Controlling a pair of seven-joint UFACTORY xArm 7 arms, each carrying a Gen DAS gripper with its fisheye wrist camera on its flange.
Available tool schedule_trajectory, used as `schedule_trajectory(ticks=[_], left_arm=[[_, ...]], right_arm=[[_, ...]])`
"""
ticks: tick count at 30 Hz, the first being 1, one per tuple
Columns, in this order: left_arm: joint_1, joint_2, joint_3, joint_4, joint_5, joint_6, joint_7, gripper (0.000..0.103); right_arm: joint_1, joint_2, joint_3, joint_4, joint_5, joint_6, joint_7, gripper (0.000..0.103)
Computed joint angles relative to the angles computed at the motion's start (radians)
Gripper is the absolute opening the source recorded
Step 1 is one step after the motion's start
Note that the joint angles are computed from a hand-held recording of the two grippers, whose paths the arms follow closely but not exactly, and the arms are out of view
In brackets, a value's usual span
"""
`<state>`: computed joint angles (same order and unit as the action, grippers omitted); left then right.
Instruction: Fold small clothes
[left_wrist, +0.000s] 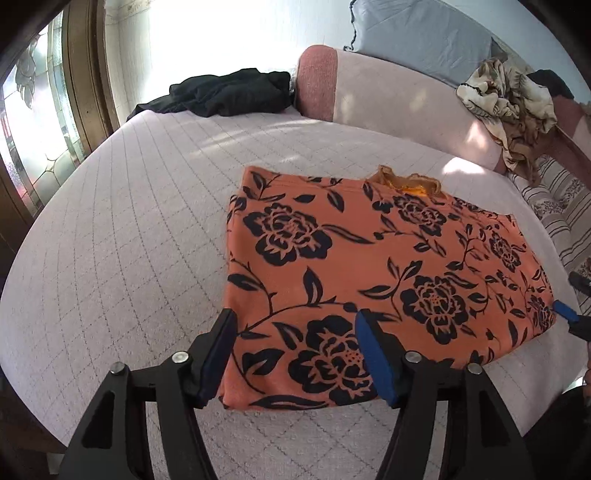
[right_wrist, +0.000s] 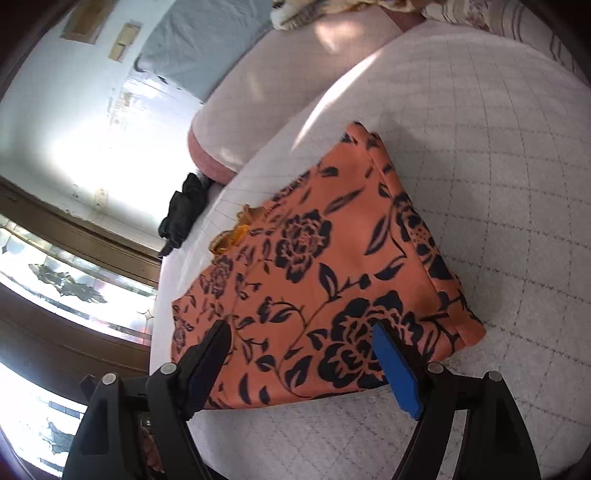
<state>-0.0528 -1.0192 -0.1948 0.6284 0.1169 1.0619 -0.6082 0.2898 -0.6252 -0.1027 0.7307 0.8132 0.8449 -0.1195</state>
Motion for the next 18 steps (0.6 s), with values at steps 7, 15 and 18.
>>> schedule_trajectory(ticks=[7,15,18], left_arm=[[0.013,-0.056,0.009,-0.044,-0.007,0.077,-0.051,0.072],[0.024,-0.054,0.031,-0.057,0.000,0.123,-0.037,0.075],[0.039,-0.086,0.008,-0.038,0.036,0.110,-0.035,0.075]], right_arm=[[-0.053,0.011,-0.003,-0.017,-0.051,0.018,0.083,0.082],[-0.059,0.048,0.025,-0.009,-0.115,0.035,0.117,0.083],[-0.036,0.015,0.010,-0.005,-0.069,0.013,0.093,0.084]])
